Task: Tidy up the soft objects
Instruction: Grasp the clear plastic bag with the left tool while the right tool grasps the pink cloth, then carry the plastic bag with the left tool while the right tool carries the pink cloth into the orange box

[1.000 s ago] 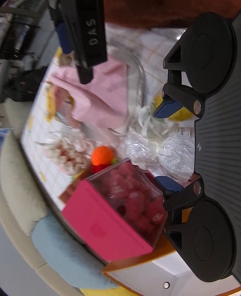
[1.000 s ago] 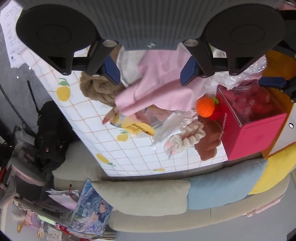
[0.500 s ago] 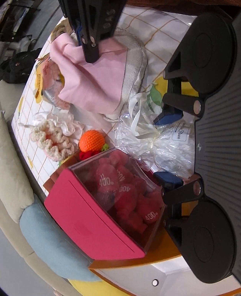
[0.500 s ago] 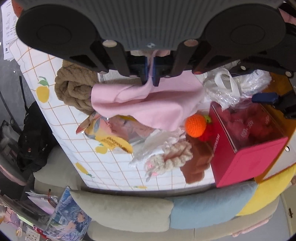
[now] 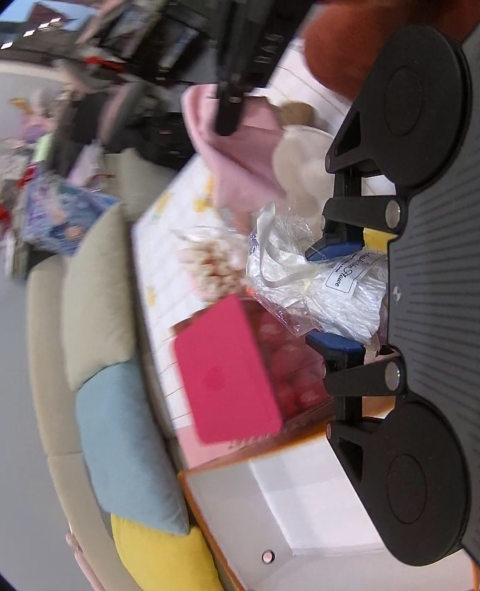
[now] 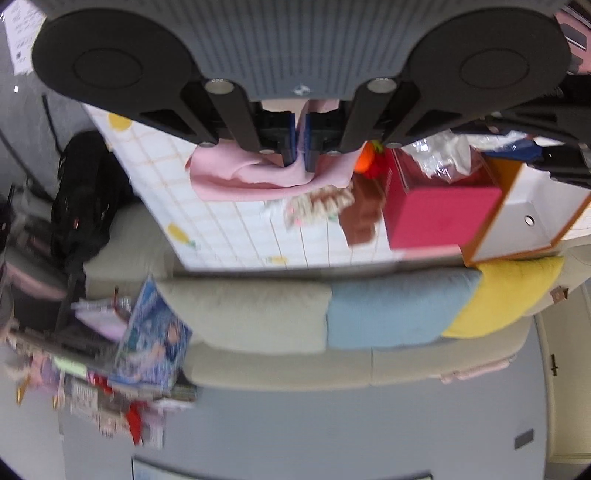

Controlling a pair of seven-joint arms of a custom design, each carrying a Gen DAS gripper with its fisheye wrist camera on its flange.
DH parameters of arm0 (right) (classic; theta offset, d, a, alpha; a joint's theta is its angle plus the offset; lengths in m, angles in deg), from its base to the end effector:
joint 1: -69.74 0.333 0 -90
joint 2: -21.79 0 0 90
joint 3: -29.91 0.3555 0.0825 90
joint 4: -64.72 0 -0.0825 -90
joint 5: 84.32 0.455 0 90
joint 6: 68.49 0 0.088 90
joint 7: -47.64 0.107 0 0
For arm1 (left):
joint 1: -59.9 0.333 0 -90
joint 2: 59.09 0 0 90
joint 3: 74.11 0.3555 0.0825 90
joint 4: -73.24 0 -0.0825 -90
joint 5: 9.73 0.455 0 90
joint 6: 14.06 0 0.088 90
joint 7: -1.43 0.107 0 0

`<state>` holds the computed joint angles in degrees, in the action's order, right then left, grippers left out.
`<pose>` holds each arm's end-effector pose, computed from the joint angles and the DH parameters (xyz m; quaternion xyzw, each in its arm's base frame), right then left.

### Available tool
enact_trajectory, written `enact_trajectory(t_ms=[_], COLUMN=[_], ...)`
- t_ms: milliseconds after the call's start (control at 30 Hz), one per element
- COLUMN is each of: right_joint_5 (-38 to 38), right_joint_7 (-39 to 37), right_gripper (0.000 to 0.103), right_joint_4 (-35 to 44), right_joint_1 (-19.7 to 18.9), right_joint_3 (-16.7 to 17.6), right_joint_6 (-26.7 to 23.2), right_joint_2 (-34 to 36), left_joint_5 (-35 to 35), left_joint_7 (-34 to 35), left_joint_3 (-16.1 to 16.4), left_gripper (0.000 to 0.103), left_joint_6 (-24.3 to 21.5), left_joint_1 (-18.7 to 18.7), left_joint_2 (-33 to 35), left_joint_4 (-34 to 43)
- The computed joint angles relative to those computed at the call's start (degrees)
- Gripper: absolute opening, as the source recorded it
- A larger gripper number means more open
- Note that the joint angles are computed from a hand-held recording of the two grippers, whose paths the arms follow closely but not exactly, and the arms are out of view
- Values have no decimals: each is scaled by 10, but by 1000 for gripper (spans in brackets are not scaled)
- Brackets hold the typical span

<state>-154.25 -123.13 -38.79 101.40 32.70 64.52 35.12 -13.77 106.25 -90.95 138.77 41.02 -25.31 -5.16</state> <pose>0.6090 0.3941 0.4605 -0.4967 0.7232 -0.3885 0.2817 0.7289 -0.4426 0.4782 -0.3829 0.8475 -0.3459 0.1250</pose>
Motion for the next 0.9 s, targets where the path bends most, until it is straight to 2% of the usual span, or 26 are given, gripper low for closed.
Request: enact_trajectory(t_ms=[67, 167, 333, 467, 600, 667, 767, 833, 900], right_joint_5=[-14, -34, -72, -70, 16, 78, 201, 269, 312], right_joint_7=[9, 12, 3, -44, -173, -263, -432, -525, -579], right_gripper=[1, 1, 1, 1, 1, 1, 1, 1, 1], right_joint_4=[-2, 7, 50, 103, 174, 216, 283, 330, 369], right_joint_1=[2, 5, 12, 14, 10, 3, -26, -41, -42], right_joint_3=[1, 6, 8, 3, 6, 20, 69, 99, 110], right_joint_6=[11, 25, 63, 137, 206, 218, 205, 172, 143], right_joint_2=[-10, -14, 5, 43, 104, 140, 198, 236, 264], left_joint_5=[-26, -40, -18, 19, 48, 54, 68, 80, 88], left_joint_7=[-1, -16, -80, -143, -191, -205, -216, -220, -223], left_joint_3=[-14, -10, 26, 56, 70, 71, 74, 77, 78], left_gripper=[47, 47, 47, 47, 47, 47, 47, 47, 47], left_joint_6=[17, 50, 77, 76, 43, 24, -14, -36, -56], left_joint_1=[16, 25, 19, 19, 27, 36, 44, 46, 48], left_joint_2=[-15, -37, -63, -81, -83, -85, -77, -68, -58], left_joint_4=[-14, -36, -60, -79, -79, -80, -66, -53, -40])
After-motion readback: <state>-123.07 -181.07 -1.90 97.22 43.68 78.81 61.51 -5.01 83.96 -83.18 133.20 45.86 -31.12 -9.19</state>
